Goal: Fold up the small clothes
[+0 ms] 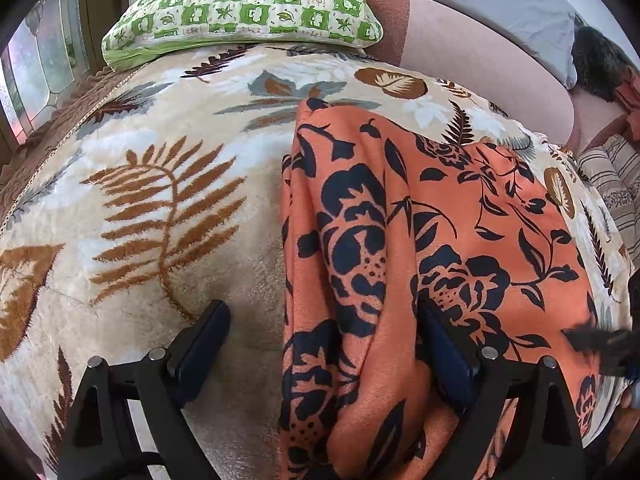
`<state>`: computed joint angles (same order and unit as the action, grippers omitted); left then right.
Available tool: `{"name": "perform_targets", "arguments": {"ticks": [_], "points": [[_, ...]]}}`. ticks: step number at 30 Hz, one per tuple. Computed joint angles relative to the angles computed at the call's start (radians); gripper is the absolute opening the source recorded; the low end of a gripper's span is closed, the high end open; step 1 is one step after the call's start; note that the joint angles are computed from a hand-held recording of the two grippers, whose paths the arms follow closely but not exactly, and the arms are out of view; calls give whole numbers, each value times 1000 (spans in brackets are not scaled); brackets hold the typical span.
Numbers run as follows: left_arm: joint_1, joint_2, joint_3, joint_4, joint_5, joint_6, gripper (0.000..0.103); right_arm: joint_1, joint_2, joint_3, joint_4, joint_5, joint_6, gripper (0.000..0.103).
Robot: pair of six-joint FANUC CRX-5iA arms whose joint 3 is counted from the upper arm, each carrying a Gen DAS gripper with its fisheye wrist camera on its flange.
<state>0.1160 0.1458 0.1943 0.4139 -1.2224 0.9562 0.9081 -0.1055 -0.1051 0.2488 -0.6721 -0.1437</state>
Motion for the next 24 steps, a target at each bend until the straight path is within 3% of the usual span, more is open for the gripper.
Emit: {"name": "perform_targets", "arguments": {"ticks": [2, 3, 5, 7, 9, 10, 13, 16, 20, 22, 23, 24], "points": [[2, -4, -9, 6, 9, -7, 95, 42, -24, -55, 151, -14, -126, 36], [3, -6, -13, 9, 13, -7, 95, 71, -10, -19, 210, -85, -120, 35], [0, -12, -20, 5, 20, -2, 96, 90, 29, 48, 171, -220, -47, 35], [-1, -13, -5, -8, 6, 14, 96, 84, 10, 15, 130, -194, -62, 42], [16, -21, 11, 5, -21, 40, 95, 102, -27, -5, 166, -193, -144, 64], [30, -37, -1, 29, -17, 40, 95, 116, -33, 0, 193, -215, -148, 69], [113, -107, -96, 194, -19, -31, 95, 179, -73, 12, 302, -347, -143, 70], [196, -132, -149, 272, -103, -46, 95, 182, -98, 1, 373, -311, -155, 71], [254, -121, -207, 310, -192, 16, 95, 132, -16, 76, 344, -207, -22, 72], [255, -107, -234, 314, -229, 9, 89, 104, 10, 88, 284, -163, 25, 73], [254, -118, -241, 300, -210, -8, 71, 84, 23, 100, 208, -157, 63, 73], [256, -109, -224, 298, -229, -6, 25, 60, 54, 115, 147, -128, 100, 73]]}}
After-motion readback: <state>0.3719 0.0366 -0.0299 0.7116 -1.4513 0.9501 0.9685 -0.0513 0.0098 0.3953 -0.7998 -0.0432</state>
